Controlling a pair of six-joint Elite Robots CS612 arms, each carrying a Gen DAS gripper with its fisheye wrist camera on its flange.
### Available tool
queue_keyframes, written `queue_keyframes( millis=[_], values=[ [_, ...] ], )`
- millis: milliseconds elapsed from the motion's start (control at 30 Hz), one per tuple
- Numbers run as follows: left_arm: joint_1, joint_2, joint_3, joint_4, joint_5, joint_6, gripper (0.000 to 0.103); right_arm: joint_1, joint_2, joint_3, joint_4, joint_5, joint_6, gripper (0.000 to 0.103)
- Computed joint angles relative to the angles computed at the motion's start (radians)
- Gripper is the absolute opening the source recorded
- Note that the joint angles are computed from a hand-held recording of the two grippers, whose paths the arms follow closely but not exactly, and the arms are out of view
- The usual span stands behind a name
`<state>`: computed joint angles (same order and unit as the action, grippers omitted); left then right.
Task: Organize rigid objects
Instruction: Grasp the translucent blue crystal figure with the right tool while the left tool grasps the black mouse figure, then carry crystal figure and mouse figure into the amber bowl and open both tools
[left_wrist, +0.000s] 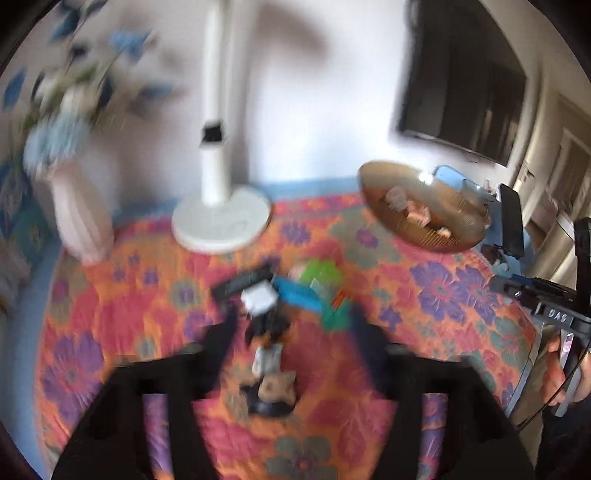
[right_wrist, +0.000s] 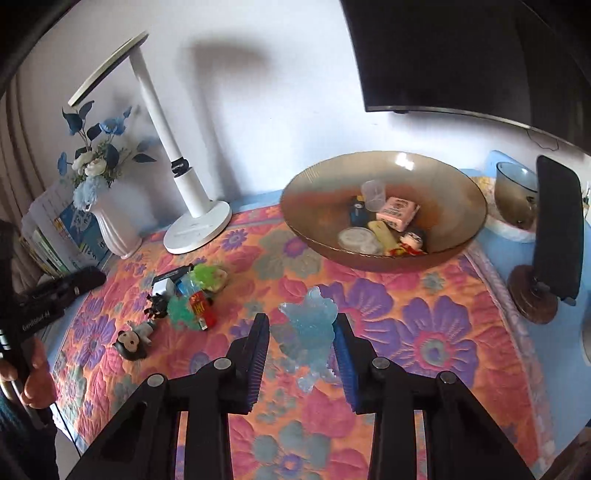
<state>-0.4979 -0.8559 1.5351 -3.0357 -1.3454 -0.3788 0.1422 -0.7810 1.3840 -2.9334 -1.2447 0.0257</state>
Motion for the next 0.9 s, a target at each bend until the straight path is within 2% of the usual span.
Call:
queue_keyframes(
  millis=[67,167,233,267,300,333,433,567,667,900],
  values=[
    [-0.004,0.000,0.029,0.000,0.026,-0.020,0.086,-0.006,0.001,0.009,0.004,0.013,-0.002,0.034],
    [-0.002,0.009,0.029,0.106,0.007,-0.063,0.086,-0.007,0.017,0.003,0.036,0.024,0.003,0.034],
    [-0.014,0.021,0.015,0.159,0.053,-0.047,0.085,-0.006,0.029,-0.005,0.063,0.044,0.002,0.034],
    [-0.018,0.027,0.006,0.179,0.065,-0.037,0.075,-0.005,0.032,-0.008,0.071,0.048,-0.001,0.034],
    [-0.019,0.034,-0.006,0.197,0.060,-0.028,0.049,-0.002,0.035,-0.009,0.073,0.046,-0.004,0.034],
    [-0.017,0.037,-0.015,0.214,0.045,-0.024,0.038,0.000,0.036,-0.010,0.075,0.042,-0.008,0.034],
    [-0.019,0.040,-0.014,0.187,0.052,-0.033,0.037,0.002,0.034,-0.010,0.074,0.028,-0.018,0.034],
    [-0.020,0.027,0.004,0.101,0.048,-0.041,0.037,-0.007,0.025,-0.003,0.051,0.022,-0.014,0.034],
    [-0.025,0.022,-0.004,0.038,0.043,-0.017,0.037,-0.015,0.015,-0.003,0.021,0.018,-0.002,0.034],
    [-0.031,0.050,-0.112,0.003,0.008,0.045,0.037,-0.033,-0.001,-0.030,-0.048,-0.004,0.014,0.034]
  ],
)
